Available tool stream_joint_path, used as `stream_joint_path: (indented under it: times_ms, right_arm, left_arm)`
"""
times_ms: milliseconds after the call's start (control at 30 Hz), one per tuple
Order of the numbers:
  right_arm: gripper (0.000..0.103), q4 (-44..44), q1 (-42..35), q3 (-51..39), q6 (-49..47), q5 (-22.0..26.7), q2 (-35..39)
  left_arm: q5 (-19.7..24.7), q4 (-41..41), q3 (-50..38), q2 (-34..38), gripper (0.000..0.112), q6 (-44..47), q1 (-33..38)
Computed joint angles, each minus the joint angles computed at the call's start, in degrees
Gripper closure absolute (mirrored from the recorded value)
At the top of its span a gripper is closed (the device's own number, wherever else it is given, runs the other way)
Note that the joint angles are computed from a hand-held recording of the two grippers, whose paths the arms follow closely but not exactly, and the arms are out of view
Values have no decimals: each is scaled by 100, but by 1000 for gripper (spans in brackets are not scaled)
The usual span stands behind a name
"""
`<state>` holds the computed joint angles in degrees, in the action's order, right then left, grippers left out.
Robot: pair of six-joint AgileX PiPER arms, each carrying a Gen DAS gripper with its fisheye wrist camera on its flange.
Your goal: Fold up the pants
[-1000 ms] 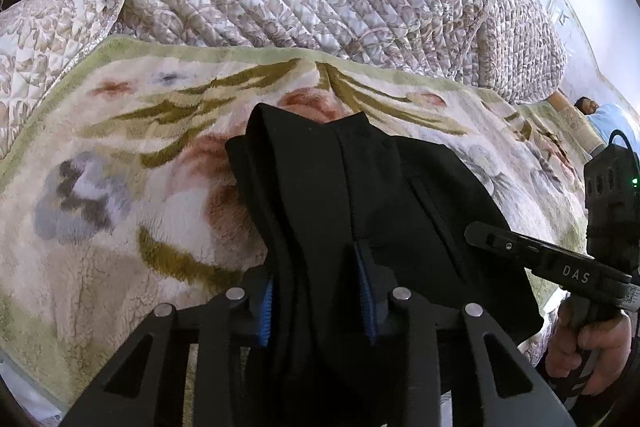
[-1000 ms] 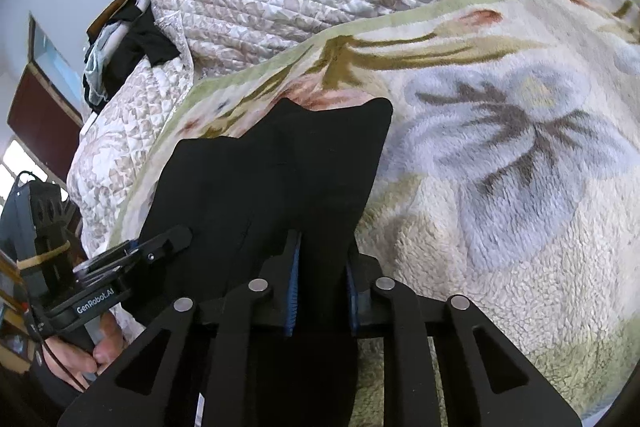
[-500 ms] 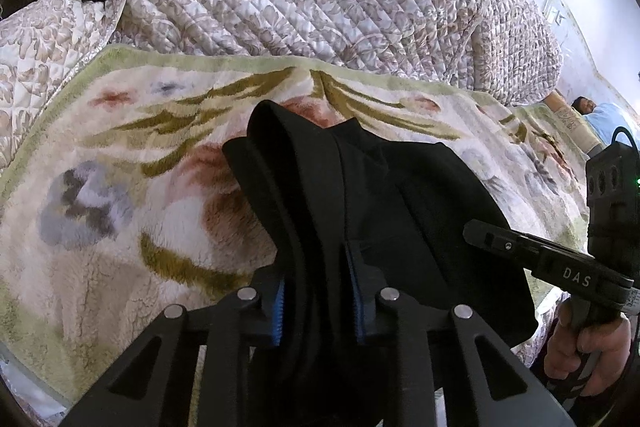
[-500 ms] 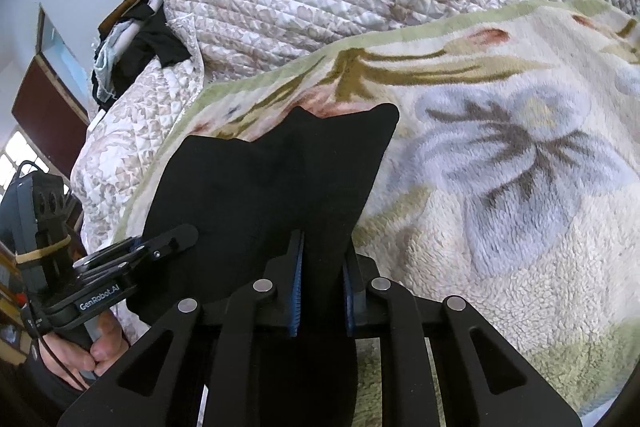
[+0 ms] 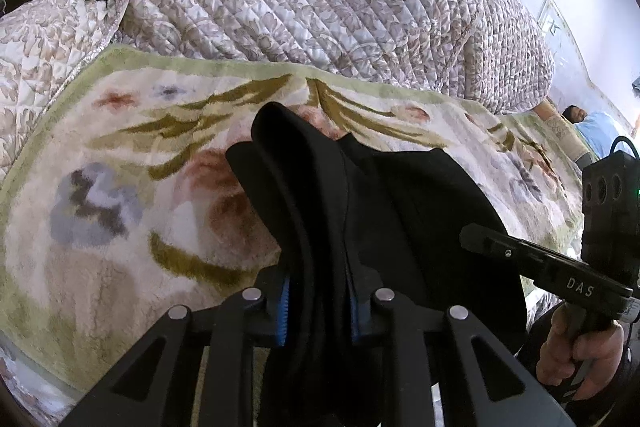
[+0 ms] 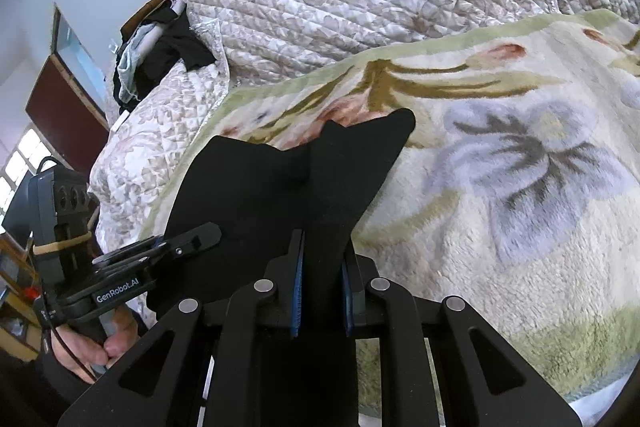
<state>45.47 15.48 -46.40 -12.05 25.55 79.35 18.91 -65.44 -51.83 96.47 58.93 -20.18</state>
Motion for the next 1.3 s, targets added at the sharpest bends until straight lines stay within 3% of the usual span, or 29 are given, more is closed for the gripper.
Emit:
stream_joint_path:
  times_ms: [200, 467, 833, 967, 1067, 1200, 1300]
  right_arm:
    - [88, 266, -19, -506, -342, 75, 472]
    - [88, 416, -190, -1845, -675, 273, 1631]
    - [88, -55, -351, -4782, -325, 900, 3935]
    - [84, -518, -385, -5356, 154, 1107, 4582]
    - [76, -571, -403, -5009, 166, 876, 4437]
    - [76, -1286, -257, -4472, 578, 537, 3886]
    - [78, -1913, 5, -4097, 830, 319, 3453]
  left_arm:
    - [237, 760, -606, 304, 89, -581, 172]
    - [682, 1620, -2188, 1171, 90, -1216, 549]
    - [1448, 2670, -5239, 3248, 88, -2305, 1045]
    - [2119, 3604, -6166, 4031, 75, -3314, 1166]
    - [2069, 3444, -5895, 3842, 72, -3096, 1295]
    - [1230, 3466, -4726, 2996, 72, -3054, 1301]
    - [757, 2429, -3648, 2279, 72, -1966, 1255]
